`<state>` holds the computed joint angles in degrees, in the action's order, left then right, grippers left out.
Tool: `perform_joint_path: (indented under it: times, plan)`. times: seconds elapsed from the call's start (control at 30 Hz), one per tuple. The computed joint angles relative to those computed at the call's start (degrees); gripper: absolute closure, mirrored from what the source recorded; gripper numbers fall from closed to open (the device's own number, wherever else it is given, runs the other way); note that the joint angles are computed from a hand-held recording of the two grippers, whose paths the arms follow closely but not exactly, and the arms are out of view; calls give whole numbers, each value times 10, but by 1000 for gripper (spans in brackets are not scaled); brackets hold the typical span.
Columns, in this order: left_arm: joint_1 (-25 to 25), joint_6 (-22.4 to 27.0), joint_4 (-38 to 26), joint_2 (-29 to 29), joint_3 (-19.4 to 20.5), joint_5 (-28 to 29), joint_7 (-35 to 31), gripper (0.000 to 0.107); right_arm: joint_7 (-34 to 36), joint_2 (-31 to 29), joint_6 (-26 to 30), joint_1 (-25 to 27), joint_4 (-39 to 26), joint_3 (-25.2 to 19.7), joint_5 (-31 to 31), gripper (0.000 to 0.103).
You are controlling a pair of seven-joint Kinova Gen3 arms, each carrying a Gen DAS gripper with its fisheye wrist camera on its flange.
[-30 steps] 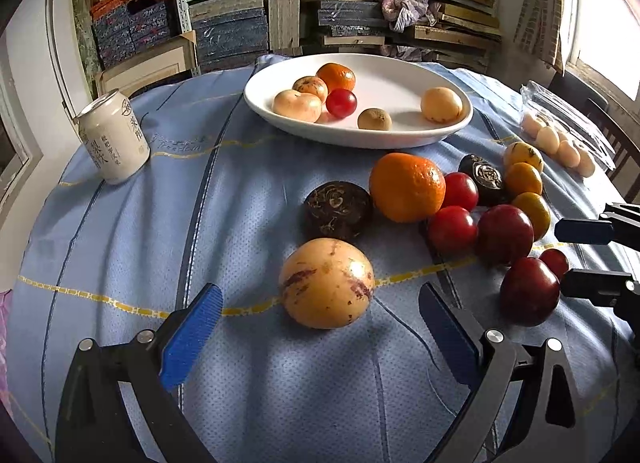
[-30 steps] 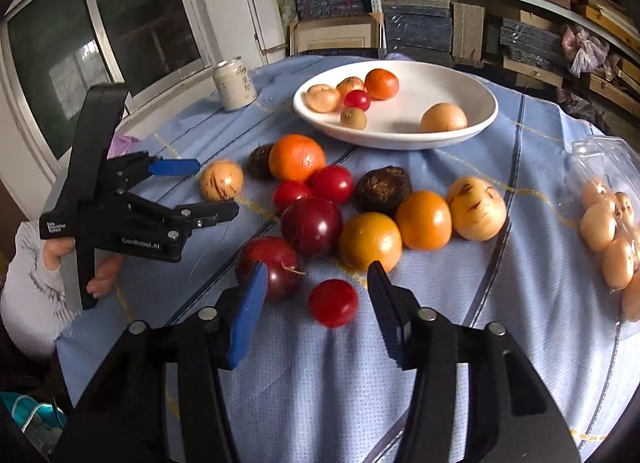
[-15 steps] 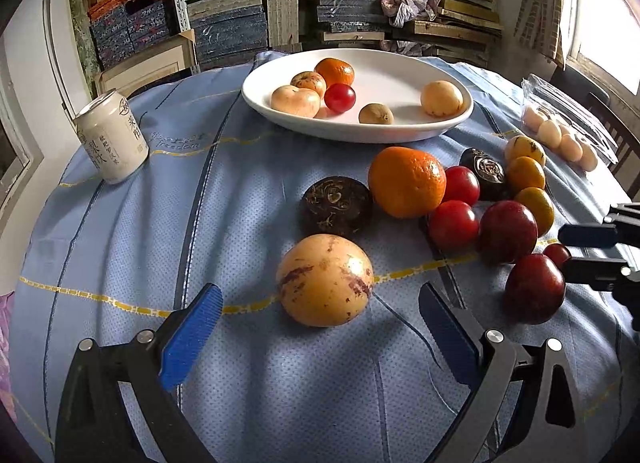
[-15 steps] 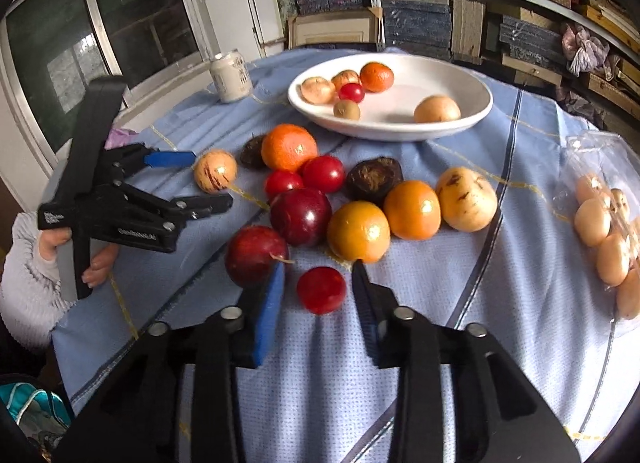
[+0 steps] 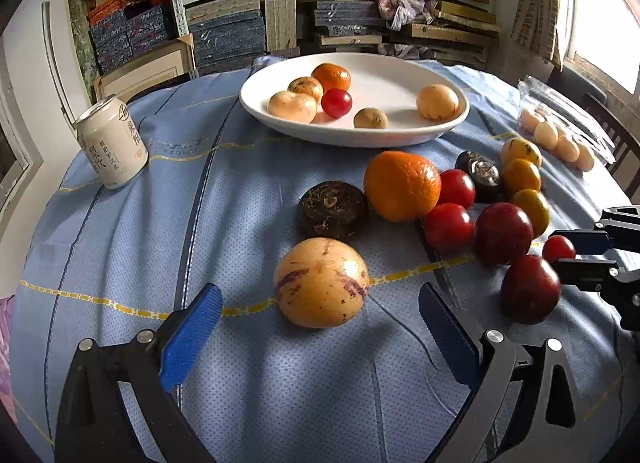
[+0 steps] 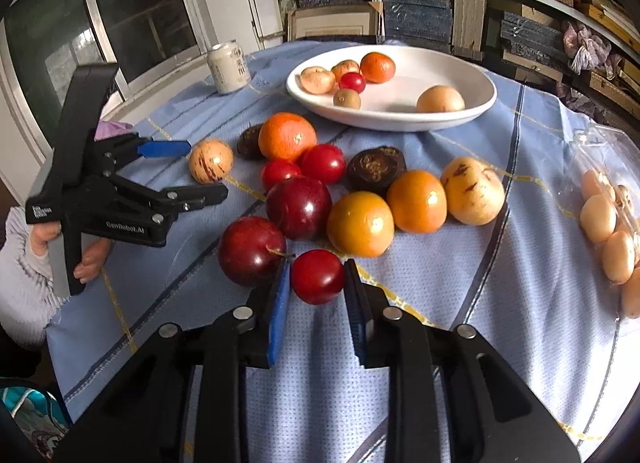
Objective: Organize fruits
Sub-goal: 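Grasp the large pale speckled fruit with the left tool while the right tool grasps a red cherry tomato, then carry both fruits over the white plate and open both tools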
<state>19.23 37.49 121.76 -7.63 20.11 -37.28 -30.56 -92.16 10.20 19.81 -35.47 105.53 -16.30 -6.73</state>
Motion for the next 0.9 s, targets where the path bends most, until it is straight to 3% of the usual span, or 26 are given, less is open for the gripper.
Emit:
perform_joint_path:
  times: [0.07,0.23,0.3,0.37,0.43,0.6,0.67,0.9]
  plan:
    - [-1,-13,6,-7,-4,3,-3,8,20,-2,-7,17,3,-13,-25,77]
    - [-12,-30,8,-11,-6,20,-20,11,16,-2,-7,12,1,-7,-22,77]
    - [-15,-34,7,-10,-10,33,-32,18,18,-3,-10,13,3,-8,-25,77]
    - [-15,-38,3,-6,-27,67,-64,38,13,-2,-10,9,3,-4,-22,77]
    - [-23,-44,4,-8,-30,81,-72,48,10,-1,-8,7,1,-3,-20,77]
    - [-36,-43,5,-10,-19,83,-72,52,6,0,-7,5,0,-2,-17,77]
    - [-39,-49,8,-13,-21,88,-75,61,4,0,-9,5,1,-2,-16,77]
    - [-56,-57,15,-23,-3,71,-52,61,0,-4,-31,13,11,-4,-25,77]
